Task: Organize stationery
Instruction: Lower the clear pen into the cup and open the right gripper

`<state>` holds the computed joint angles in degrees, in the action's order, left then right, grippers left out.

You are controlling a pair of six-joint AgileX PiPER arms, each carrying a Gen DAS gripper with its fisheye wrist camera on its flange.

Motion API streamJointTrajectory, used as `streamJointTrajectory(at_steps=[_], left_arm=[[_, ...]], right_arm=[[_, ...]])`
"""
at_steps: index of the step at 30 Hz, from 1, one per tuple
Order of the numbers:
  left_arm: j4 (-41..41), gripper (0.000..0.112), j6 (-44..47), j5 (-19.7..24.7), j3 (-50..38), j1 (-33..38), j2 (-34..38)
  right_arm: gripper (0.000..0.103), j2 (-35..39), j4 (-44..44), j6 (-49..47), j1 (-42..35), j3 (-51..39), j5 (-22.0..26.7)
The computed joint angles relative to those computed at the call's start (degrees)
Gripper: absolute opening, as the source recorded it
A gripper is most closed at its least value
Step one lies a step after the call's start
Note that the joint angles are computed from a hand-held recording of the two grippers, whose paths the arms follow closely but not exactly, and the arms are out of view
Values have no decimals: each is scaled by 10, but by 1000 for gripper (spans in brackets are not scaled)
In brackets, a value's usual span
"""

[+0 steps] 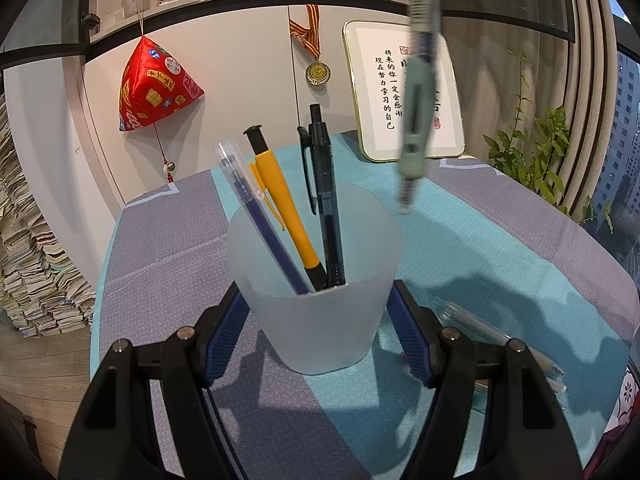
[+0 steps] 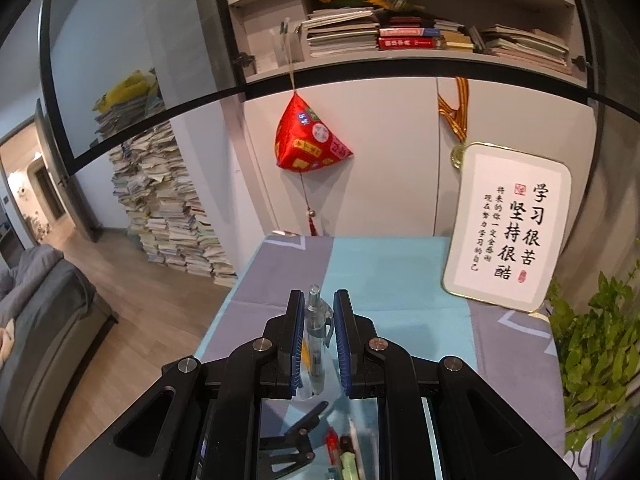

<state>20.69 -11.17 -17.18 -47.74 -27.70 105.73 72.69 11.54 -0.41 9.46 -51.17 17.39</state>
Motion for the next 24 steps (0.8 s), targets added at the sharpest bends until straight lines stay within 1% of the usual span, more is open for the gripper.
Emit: streamJointTrajectory(at_steps=[9, 13, 24], left_arm=[[-4, 70, 3, 1, 0, -1, 0], [-3, 70, 3, 1, 0, -1, 0], [-4, 70, 4, 1, 0, -1, 0]], right_arm=[[16, 41, 9, -7, 6, -15, -1], [16, 63, 27, -25, 1, -20, 1], [16, 93, 70, -66, -9, -25, 9]])
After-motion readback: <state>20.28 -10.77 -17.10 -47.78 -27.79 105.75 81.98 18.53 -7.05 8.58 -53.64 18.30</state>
